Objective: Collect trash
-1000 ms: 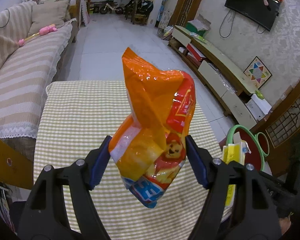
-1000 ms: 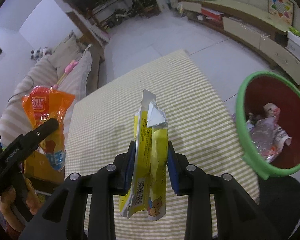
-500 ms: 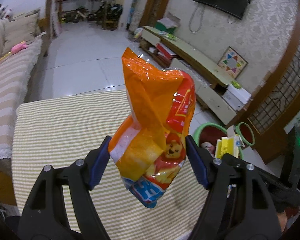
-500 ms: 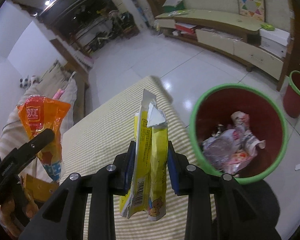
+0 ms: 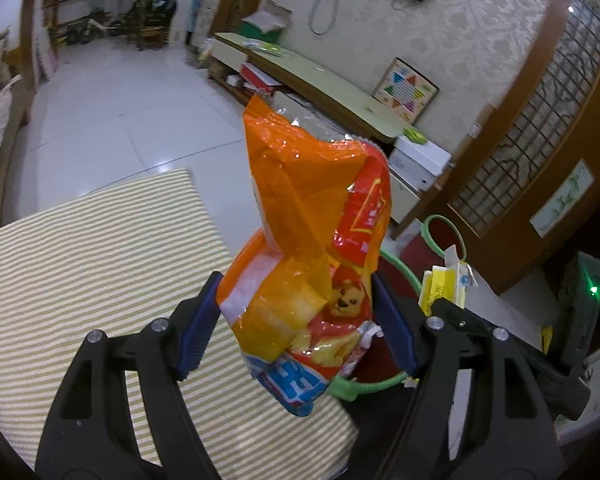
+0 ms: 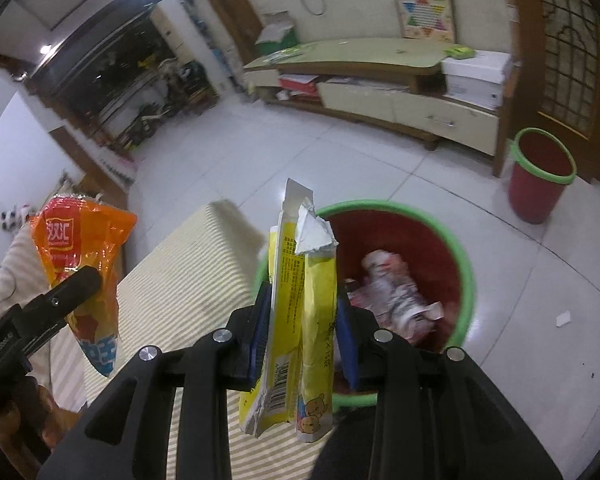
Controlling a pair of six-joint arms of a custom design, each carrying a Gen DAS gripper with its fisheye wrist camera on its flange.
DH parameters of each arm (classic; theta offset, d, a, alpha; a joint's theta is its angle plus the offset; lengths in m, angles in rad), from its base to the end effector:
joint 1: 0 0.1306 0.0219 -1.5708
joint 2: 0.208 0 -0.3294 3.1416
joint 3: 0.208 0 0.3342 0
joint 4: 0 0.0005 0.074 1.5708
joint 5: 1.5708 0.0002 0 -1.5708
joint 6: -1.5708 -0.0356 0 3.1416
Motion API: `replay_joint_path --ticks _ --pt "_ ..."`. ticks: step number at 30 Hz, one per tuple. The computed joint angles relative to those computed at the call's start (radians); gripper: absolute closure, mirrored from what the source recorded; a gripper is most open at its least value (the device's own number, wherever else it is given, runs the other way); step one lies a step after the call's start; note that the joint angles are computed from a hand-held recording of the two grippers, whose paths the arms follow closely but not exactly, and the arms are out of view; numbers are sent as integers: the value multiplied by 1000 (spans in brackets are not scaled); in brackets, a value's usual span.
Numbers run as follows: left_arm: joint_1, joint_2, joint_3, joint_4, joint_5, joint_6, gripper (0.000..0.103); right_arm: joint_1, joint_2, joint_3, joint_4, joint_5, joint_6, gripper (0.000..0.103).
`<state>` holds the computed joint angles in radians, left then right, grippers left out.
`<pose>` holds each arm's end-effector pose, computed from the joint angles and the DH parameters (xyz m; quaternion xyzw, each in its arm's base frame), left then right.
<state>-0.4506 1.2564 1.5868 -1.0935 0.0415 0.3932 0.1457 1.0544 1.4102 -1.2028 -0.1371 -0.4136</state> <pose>0.3431 -0.1682 0.4907 0.0345 0.9187 -0.1783 0.3506 0.3035 0.0489 0.4789 0.1006 0.9279 0.1591 0.3218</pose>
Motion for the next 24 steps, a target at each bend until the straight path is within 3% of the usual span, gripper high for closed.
replay_joint_path --ticks 7,9,11,13,17,24 --pt "-46 102 63 32 16 -16 31 -76 34 -7 16 -24 34 72" --pt "-51 119 71 50 17 -19 25 -83 44 -10 27 -29 43 70" --pt "-52 124 71 60 18 -29 21 -80 51 -14 38 -11 41 65" --pt "-58 137 83 59 10 -40 18 -80 55 -13 40 4 35 53" --pt "-61 135 86 60 4 -57 8 -88 50 -20 45 16 17 43" --pt "-22 70 57 38 32 -51 7 -24 1 5 50 94 19 28"
